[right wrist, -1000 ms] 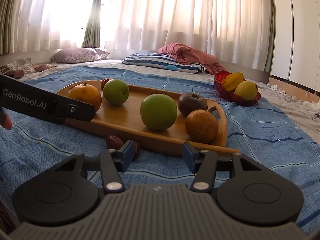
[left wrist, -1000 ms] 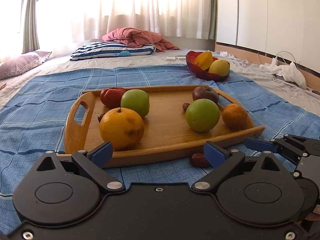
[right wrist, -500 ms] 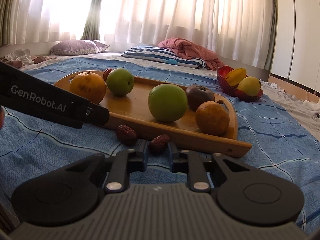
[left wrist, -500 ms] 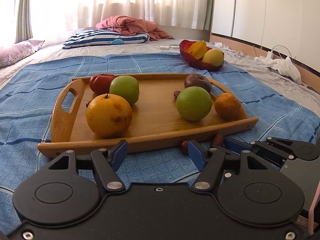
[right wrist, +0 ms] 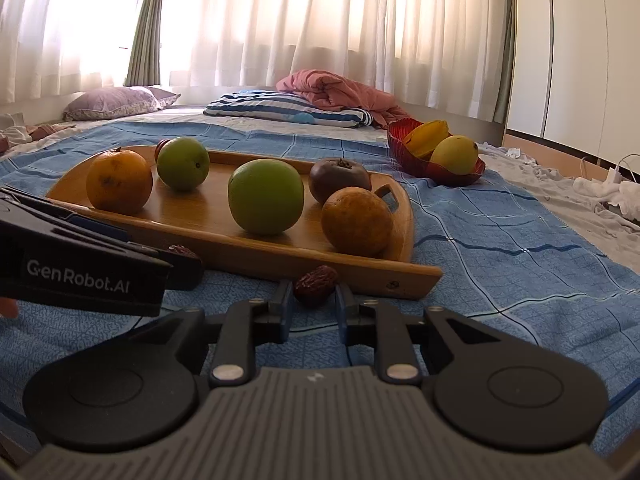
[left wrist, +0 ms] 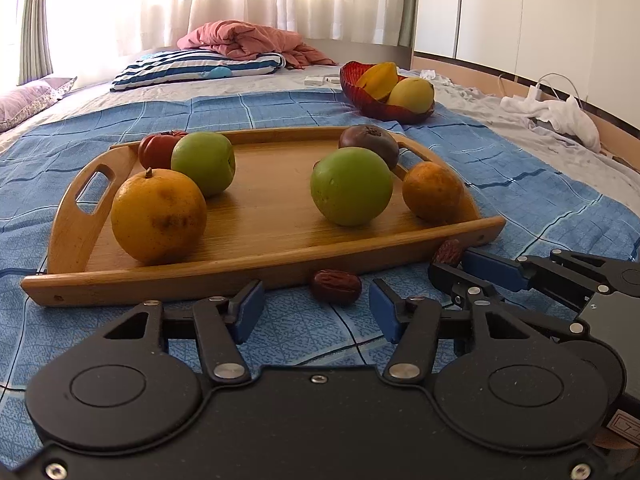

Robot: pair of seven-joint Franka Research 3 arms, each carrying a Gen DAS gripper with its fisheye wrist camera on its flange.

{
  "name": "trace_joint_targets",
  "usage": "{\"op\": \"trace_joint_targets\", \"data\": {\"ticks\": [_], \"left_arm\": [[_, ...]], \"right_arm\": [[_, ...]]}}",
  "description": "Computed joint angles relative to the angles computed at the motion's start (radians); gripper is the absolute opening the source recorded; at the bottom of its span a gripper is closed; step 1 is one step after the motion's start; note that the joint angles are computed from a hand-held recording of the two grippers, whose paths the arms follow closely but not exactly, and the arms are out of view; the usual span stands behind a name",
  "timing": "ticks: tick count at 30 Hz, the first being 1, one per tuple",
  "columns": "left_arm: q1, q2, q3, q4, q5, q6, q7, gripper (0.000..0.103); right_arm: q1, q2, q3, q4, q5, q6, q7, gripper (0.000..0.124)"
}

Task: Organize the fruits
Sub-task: 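Close the left tool on a brown date while the right tool grasps another date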

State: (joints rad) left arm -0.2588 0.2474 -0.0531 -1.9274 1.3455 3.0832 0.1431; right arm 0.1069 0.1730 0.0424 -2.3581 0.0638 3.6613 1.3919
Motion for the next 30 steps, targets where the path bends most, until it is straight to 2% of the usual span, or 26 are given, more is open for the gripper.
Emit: {"op": "trace_joint_targets", "data": {"ticks": [7, 15, 21, 26, 30], "left_arm": [[-0.003, 0.006, -0.006, 0.012, 0.06, -0.024, -0.058, 0.044], [0.002, -0.008, -0.025, 0.007, 0.176, -0.089, -0.109, 0.042], [0.02, -0.003, -0.045, 0.007, 0.144, -0.091, -0.072, 0.042], [0.022, -0.009, -0.052, -0.003, 0.055, -0.092, 0.03, 0.029], [0.009, -0.009, -0.045, -0.001, 0.041, -0.098, 0.04, 0.029]], "right_arm": [[0.009, 0.023, -0.004, 0.015, 0.019, 0.023, -0.037, 0.044], [-0.006, 0.028, -0.001, 0.014, -0.01, 0.038, -0.039, 0.046], [0.001, 0.031, -0.008, 0.014, -0.014, 0.047, -0.093, 0.056], [0.02, 0.033, -0.016, 0.011, 0.018, 0.066, -0.169, 0.056], [0.05, 0.037, -0.024, 0.015, 0.095, 0.076, -0.254, 0.056]]}}
